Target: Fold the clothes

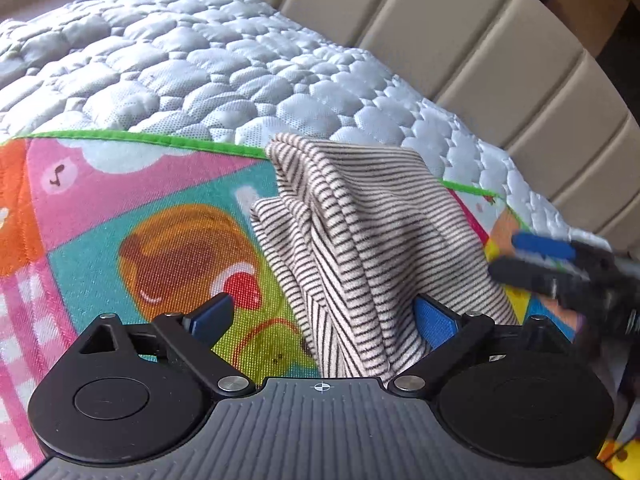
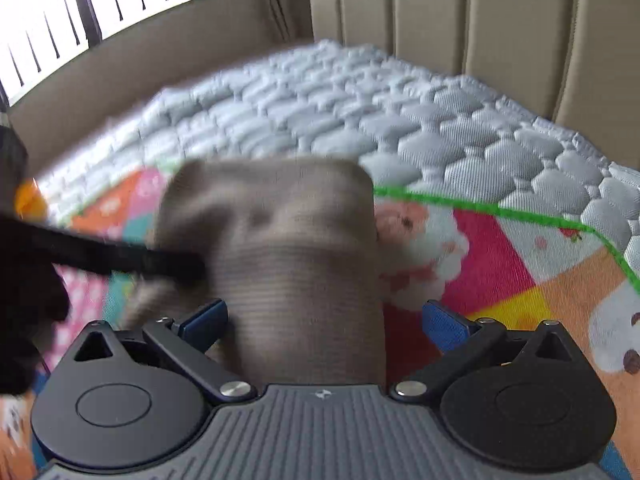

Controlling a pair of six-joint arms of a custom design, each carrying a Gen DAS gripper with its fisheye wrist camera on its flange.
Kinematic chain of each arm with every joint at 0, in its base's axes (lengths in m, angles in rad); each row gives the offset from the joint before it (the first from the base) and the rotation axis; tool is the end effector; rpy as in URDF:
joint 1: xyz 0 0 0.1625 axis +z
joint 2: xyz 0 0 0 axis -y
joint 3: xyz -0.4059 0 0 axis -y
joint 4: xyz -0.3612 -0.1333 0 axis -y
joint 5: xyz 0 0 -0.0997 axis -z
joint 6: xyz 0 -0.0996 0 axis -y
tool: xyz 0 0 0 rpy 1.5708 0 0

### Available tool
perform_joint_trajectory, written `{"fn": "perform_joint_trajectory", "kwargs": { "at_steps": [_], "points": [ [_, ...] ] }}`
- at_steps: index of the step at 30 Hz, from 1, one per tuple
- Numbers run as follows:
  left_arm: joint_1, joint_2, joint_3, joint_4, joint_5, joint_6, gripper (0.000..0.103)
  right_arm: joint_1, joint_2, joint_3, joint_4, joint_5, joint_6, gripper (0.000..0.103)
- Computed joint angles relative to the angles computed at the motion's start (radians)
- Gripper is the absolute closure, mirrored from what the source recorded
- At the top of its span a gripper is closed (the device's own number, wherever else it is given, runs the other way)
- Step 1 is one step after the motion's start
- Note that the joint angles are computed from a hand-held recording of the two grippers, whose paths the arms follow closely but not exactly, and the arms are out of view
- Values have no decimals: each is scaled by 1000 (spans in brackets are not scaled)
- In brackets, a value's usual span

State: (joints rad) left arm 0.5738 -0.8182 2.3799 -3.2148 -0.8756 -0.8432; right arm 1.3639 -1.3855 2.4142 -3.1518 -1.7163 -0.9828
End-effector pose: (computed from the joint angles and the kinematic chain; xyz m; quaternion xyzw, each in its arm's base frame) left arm -0.2175 -0.3753 0.0296 0.0582 0.9377 -0.2942 0.1754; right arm 0.0346 -0.4137 0.2204 0.3447 -0.8958 0.1860 0.2103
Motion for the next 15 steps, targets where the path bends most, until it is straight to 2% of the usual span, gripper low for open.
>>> {"fn": "perform_joint_trajectory", "kwargs": {
  "at_steps": [1,4,7,11,15],
  "points": [
    [0,-4,0,4,5,-13,4,1,22,8,-24,-37,-17,0],
    [-11,-30,-3,52,34,-54,4,-23,1,-14,52,-15,44,0],
    [-46,-74,7,72,81,-80,11,-39,-9,-37,121,-2,72,0],
    [-100,-118,14,32,138,-36,15,-51,-4,-2,46,21,37,0],
    [-91,-70,-33,-1,85,44,15,-47,-36,16,23,62,-38,0]
  ]
}}
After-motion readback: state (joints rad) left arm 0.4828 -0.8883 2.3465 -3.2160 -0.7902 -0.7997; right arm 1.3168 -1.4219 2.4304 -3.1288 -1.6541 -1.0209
